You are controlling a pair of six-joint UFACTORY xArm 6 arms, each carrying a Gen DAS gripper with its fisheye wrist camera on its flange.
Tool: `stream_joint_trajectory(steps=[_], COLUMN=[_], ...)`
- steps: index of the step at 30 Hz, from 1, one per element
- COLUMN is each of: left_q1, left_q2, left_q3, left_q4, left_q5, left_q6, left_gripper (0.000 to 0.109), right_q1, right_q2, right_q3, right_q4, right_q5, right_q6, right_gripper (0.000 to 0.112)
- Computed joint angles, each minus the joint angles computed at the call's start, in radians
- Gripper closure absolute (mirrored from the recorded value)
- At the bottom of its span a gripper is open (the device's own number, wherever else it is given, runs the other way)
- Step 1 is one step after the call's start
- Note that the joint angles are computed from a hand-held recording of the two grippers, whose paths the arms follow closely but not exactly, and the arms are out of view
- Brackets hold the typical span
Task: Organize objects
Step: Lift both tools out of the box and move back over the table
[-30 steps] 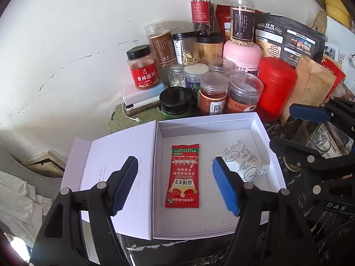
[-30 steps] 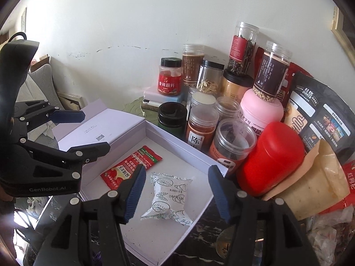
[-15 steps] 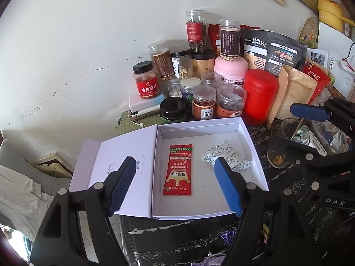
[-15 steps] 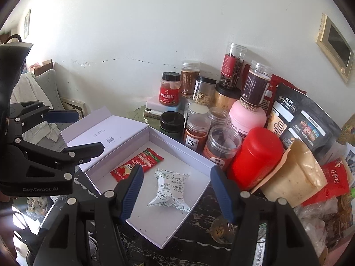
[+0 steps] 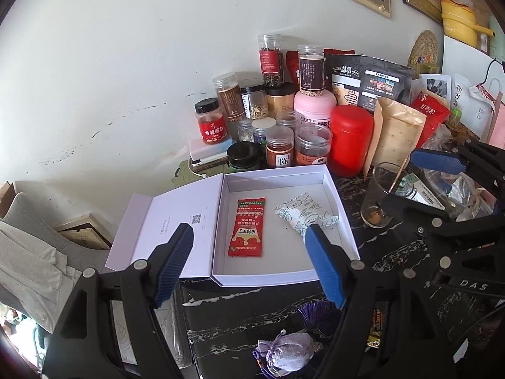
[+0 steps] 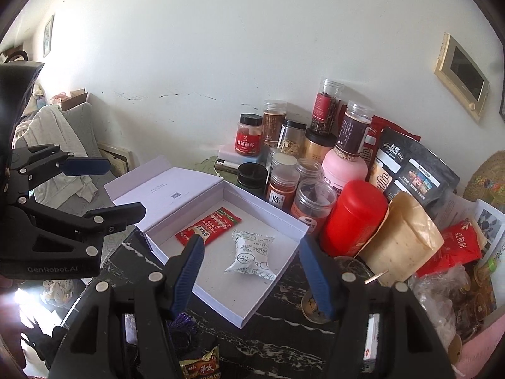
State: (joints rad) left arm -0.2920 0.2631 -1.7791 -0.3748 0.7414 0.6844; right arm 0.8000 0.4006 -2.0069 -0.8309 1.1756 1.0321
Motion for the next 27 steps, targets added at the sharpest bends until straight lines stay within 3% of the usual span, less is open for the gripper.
stream_joint_trajectory(steps=[10,27], left_q1=[-0.005,0.009], left_q2=[-0.223,-0.472], left_q3=[0.267,0.566], left_q4=[-0.038,-0.095], left_q5=[-0.059,-0.076], left_q6=[0.048,0.110], left_gripper=[0.036,0.035], right_q1=[0.080,0.184], right_q2=[-0.080,-0.172], right_q3=[0.097,0.253], right_q4=[-0.047,-0.074], right_q5=[0.041,0.060], right_q6=[0.069,0.182], right_gripper=[0.049,0.049])
